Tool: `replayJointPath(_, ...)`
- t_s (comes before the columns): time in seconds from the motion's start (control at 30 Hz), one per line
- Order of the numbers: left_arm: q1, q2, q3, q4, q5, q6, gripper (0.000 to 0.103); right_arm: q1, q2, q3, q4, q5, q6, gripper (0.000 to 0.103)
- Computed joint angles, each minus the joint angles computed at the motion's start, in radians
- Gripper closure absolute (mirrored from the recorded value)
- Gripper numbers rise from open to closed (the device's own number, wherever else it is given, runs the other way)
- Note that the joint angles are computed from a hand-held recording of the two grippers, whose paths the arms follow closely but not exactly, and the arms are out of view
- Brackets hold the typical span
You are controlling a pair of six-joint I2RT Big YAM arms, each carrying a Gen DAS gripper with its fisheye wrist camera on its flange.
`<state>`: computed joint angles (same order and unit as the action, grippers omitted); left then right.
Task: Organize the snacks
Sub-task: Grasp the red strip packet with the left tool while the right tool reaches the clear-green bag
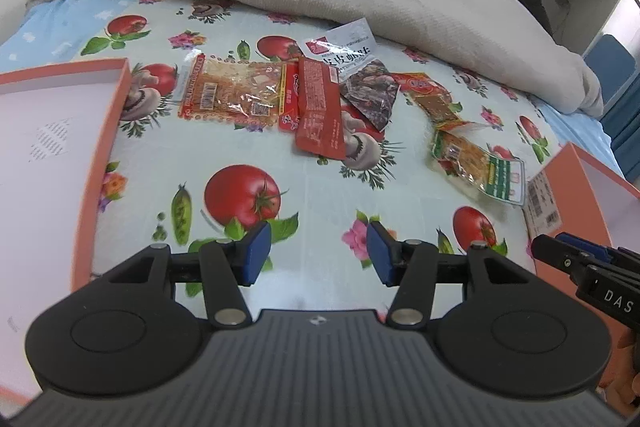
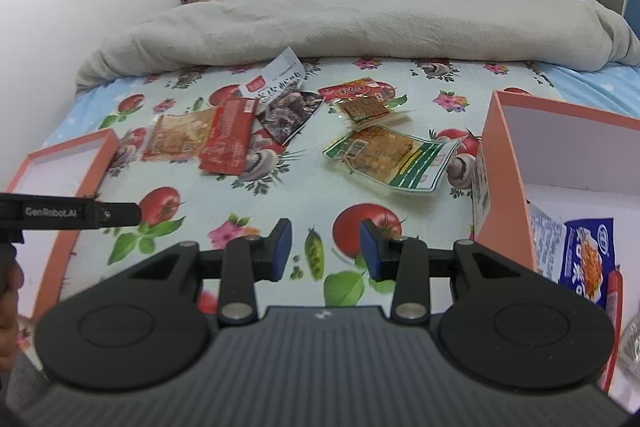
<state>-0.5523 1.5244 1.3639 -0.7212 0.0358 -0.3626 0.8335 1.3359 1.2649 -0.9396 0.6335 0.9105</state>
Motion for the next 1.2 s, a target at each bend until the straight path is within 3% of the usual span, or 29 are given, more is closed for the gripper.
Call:
replayJointPath(0.2, 0.015, 0.117, 0.098, -0.013, -0.005, -0.006, 0.039, -0.073, 0.043, 0.011, 0.047, -0.043, -0.067, 0.046)
replayJointPath(0.57, 0.034, 0.322, 0.287, -0.023, 0.033, 0.011, 0.039, -0.186, 0.178, 0.065, 0.051, -0.082, -0.193, 0.046)
replayJointPath(0.77, 0.030, 0.401, 0.370, -0.017, 0.012, 0.047, 0.039, -0.216, 0.241, 0.103, 0.061, -0.101, -0.282, 0.046)
replayJointPath(0.97, 0.023, 0.454, 0.424, 0.001, -0.019, 0.067, 0.039, -0.228, 0.300, 0.156, 0.031, -0.083, -0.356, 0.047)
replayJointPath(1.2, -0.002, 0.478, 0.444, 0.019, -0.082, 0.126, 0.040, -0.237, 0.326, 0.181, -0.002, -0.051, -0.388, 0.069)
